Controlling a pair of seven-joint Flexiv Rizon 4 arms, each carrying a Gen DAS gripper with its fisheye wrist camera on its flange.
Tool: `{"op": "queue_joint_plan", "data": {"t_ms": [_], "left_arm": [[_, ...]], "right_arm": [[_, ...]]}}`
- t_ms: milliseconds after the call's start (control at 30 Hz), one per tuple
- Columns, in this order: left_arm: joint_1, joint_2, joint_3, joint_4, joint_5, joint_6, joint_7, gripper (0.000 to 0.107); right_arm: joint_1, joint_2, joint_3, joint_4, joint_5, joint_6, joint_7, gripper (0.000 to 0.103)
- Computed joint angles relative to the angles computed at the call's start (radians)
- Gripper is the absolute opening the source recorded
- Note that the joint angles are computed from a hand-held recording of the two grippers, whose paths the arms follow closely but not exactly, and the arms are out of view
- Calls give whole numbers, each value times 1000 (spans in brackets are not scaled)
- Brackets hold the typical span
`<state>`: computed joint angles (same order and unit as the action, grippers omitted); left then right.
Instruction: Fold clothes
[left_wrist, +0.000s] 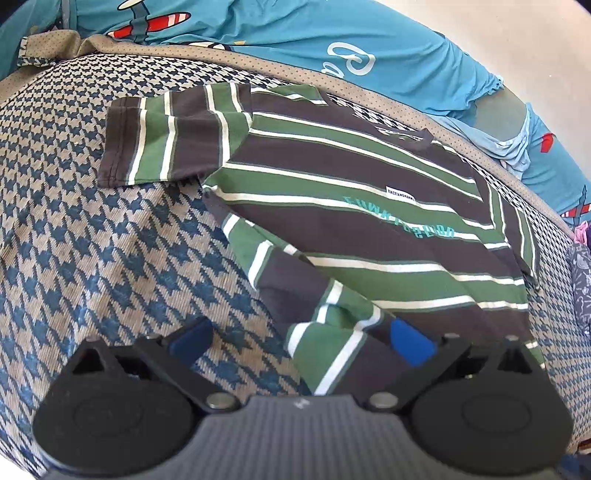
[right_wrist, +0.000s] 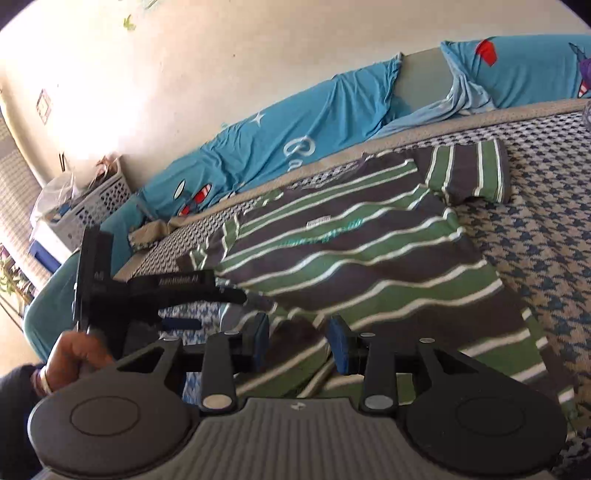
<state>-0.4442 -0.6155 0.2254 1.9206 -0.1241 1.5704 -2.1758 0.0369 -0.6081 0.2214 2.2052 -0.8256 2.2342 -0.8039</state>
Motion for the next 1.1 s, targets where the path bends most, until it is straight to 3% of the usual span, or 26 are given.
{"op": "queue_joint_plan", "data": {"t_ms": [67,133,233,333,467,667,733,900,1100], "left_arm": [[-21,-5,23,-7,2,-3,-14,103],[-28,-6,28,-9,4,-3,-23,103],[-14,0,6,0,4,14,-18,103],[-56,-4,53,-6,13,-4,-29,103],[-77,-2,79,-4,32,-10,-48,103],[-72,11,72,16,47,5,-52,103],[-75,14,73,20,52,5,-46,103],[-114,12,113,11,75,-16,-56,103],[-136,17,144,23,90,6,-90,103]], "right_arm": [[-51,-20,24,2,-88,-12,69,36],[-34,-27,14,5,-86,-30,80,36],[34,-24,-13,14,19,-31,9,37],[92,-26,-28,9,123,-33,-61,43],[136,-41,-24,-27,215,-82,-99,44],[296,-40,-95,-50,439,-106,-249,43],[324,-42,-104,-58,486,-116,-289,27],[304,-50,-69,-85,520,-144,-314,10],[324,-43,-78,-102,549,-79,-379,7]]}}
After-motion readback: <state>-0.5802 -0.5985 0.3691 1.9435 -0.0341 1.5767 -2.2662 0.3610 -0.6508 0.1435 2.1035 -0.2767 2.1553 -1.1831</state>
